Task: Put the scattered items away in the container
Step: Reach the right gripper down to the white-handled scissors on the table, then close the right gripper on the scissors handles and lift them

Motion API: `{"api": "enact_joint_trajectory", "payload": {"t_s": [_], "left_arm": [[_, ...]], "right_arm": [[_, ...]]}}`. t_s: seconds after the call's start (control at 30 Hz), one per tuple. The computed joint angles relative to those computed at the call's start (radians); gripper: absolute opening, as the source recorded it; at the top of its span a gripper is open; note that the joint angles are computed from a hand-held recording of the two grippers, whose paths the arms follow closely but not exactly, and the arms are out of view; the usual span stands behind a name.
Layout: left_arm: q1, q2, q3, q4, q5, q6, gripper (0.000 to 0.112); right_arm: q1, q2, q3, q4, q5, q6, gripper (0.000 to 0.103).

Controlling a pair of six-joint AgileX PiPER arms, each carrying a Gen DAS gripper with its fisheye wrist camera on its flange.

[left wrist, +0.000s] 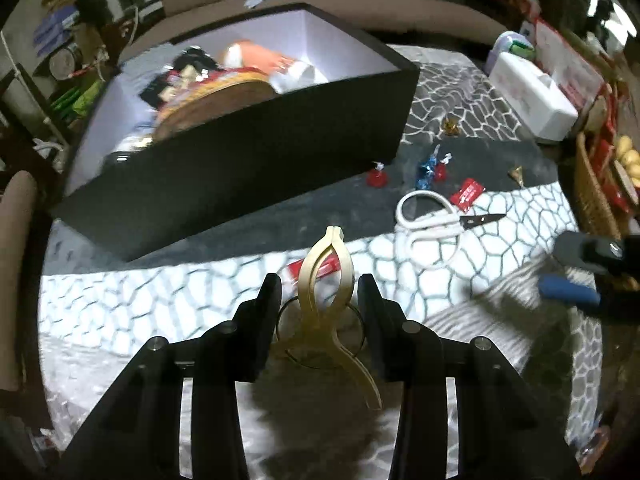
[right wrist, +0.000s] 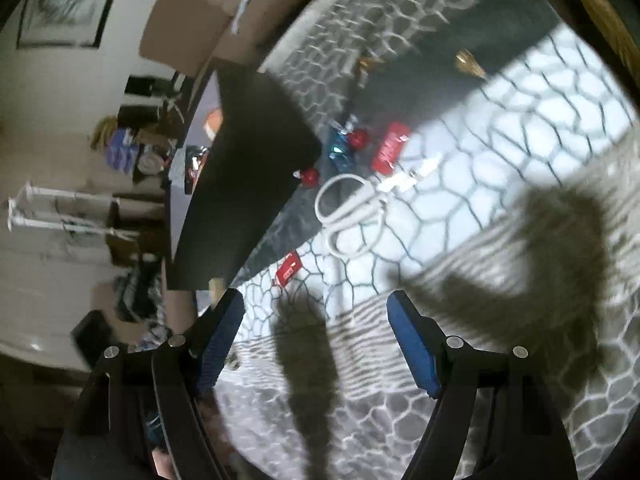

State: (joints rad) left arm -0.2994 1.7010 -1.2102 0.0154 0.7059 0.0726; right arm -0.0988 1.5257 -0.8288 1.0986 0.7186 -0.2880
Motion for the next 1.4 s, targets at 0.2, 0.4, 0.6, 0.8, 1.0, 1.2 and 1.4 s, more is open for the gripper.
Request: {"api": "enact_joint_trajectory", "payload": {"t_s": [0.2,0.4,0.6,0.8,1.0,1.2,1.4], "left_arm": [[0.037,-0.080,0.007,-0.055,0.069,0.061,0.037],[0.035,-0.124,0.002,-0.061,0.092,0.095,0.037],[0.090,-0.124,-0.017,-0.029,0.112,0.103,0.037],[0.232,-0.131,-0.035,-0.113,0.132,0.165,0.037],[0.252,-0.147,-0.011,-0.120,0.135,0.188,0.037],[0.263,-0.141,-0.028,-0.152,0.156,0.205,0.037],[0.236,-0.163,-0.009,-0.161,0.166,0.228,0.038]], "right_arm": [[-0.007,0.100,0.034,0.295,-0.013,-0.113,0.071],[0.032,0.249,-0.049,0.437,-0.015,-0.080,0.068],[0.040,0.350,-0.181,0.207,-0.066,0.227,0.048],[0.095,0.398,-0.221,0.088,-0.151,0.425,0.039],[0.107,0.455,-0.303,0.028,-0.171,0.520,0.020],[0.110,0.467,-0.366,-0.130,-0.105,0.533,0.013],[0.228,0.457,-0.656,-0.679,0.267,0.601,0.008]]}}
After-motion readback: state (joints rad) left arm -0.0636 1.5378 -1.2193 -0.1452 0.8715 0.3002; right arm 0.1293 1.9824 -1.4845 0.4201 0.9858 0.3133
